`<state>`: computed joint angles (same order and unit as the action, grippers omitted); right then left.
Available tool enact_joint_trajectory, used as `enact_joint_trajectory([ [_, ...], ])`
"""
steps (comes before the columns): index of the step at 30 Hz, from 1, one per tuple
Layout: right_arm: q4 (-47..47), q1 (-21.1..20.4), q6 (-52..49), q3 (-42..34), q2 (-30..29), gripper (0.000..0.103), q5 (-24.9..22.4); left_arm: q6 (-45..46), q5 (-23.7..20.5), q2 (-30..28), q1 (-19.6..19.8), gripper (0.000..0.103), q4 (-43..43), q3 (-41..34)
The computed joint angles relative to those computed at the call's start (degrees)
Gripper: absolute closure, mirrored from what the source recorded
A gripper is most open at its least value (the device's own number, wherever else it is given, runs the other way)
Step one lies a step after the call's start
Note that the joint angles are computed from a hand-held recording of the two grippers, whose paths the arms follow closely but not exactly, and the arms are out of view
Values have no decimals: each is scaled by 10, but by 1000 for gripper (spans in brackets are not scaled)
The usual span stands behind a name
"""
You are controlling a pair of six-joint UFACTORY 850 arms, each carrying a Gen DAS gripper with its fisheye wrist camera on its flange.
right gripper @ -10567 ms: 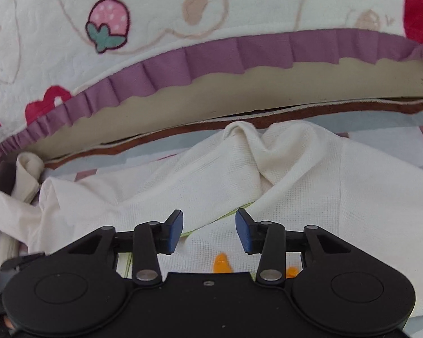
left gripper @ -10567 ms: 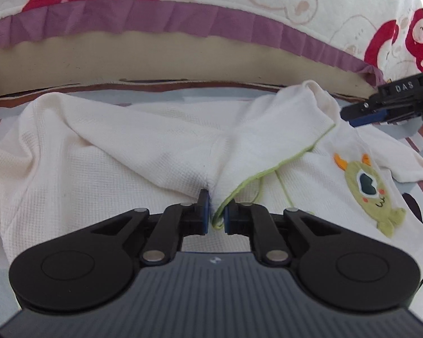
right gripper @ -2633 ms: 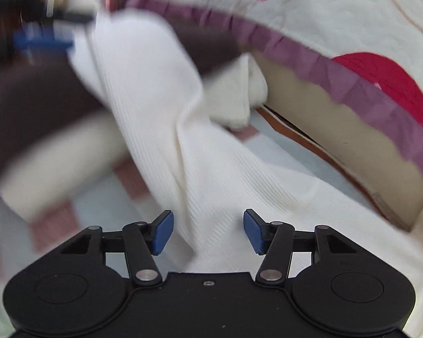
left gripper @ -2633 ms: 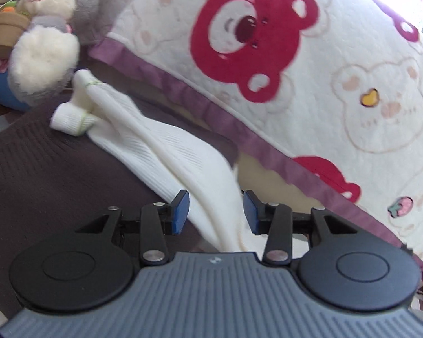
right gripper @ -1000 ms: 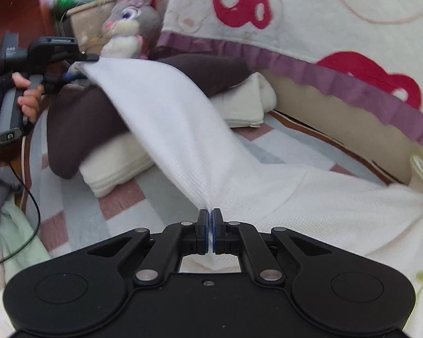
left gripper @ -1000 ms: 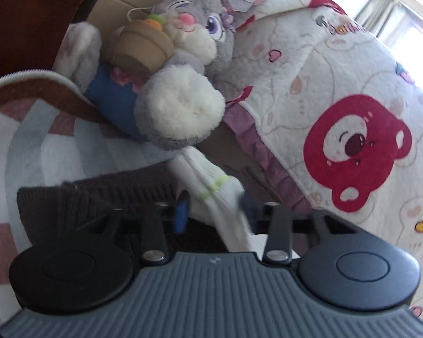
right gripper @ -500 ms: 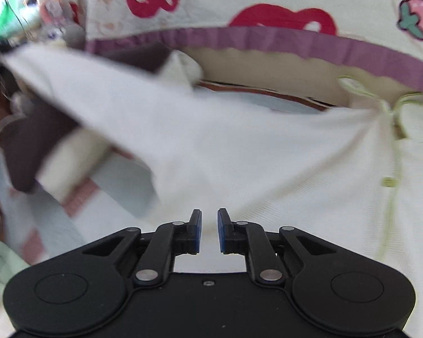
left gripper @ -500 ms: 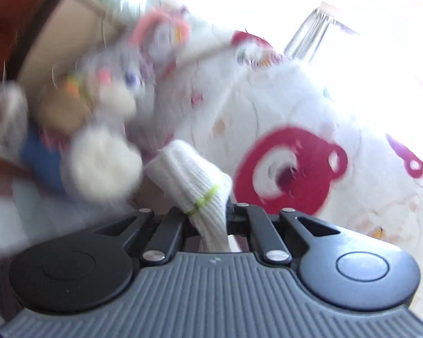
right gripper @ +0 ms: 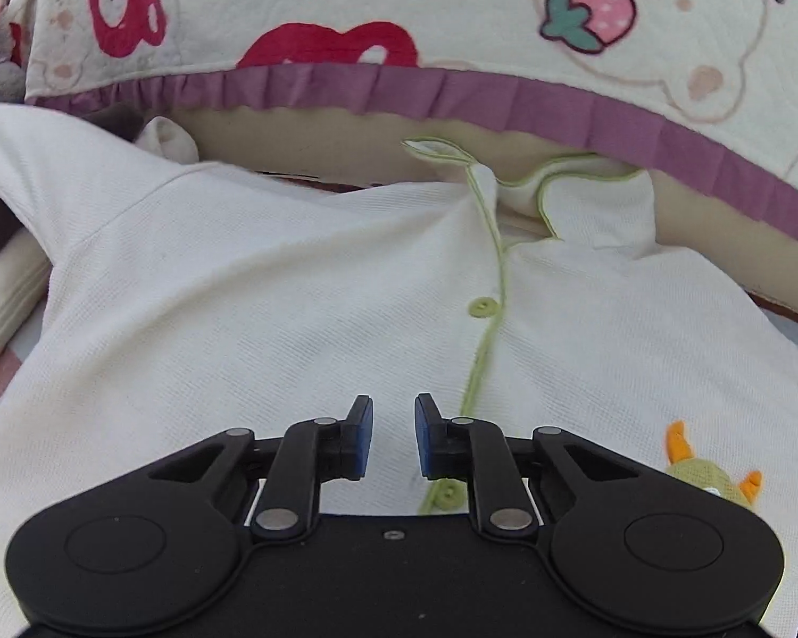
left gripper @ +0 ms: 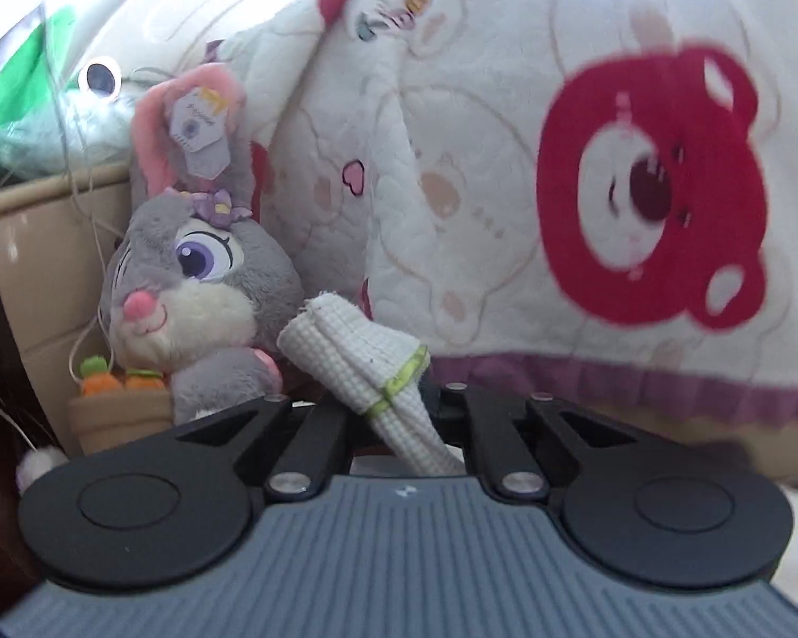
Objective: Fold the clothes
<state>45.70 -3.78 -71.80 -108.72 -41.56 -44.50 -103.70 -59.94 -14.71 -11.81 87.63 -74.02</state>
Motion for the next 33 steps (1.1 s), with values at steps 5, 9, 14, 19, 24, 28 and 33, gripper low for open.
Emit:
enact_joint_trajectory([
  [5, -27, -10, 45, -28, -17, 80, -25, -28, 8, 8, -5, 77, -54, -1],
  [9, -37, -17, 60, -40, -26, 77, -45, -124, -82, 35, -64, 48, -64, 15],
  [14, -45, -21, 83, -54, -36, 75, -59, -197, -56, 49, -146, 46, -104, 18],
  [19, -36, -29, 96, -70, -47, 71, -97, -174, 168, -8, -165, 42, -137, -4],
  [24, -23, -37, 101, -68, -52, 67, -133, -56, 222, -121, -169, 43, -219, -81],
  [28, -15, -32, 115, -69, -53, 50, -134, -45, 234, -157, -156, 40, -219, -111],
  [33, -24, -20, 23, -40, -32, 97, -111, -99, 250, -164, -133, 100, -227, -104],
])
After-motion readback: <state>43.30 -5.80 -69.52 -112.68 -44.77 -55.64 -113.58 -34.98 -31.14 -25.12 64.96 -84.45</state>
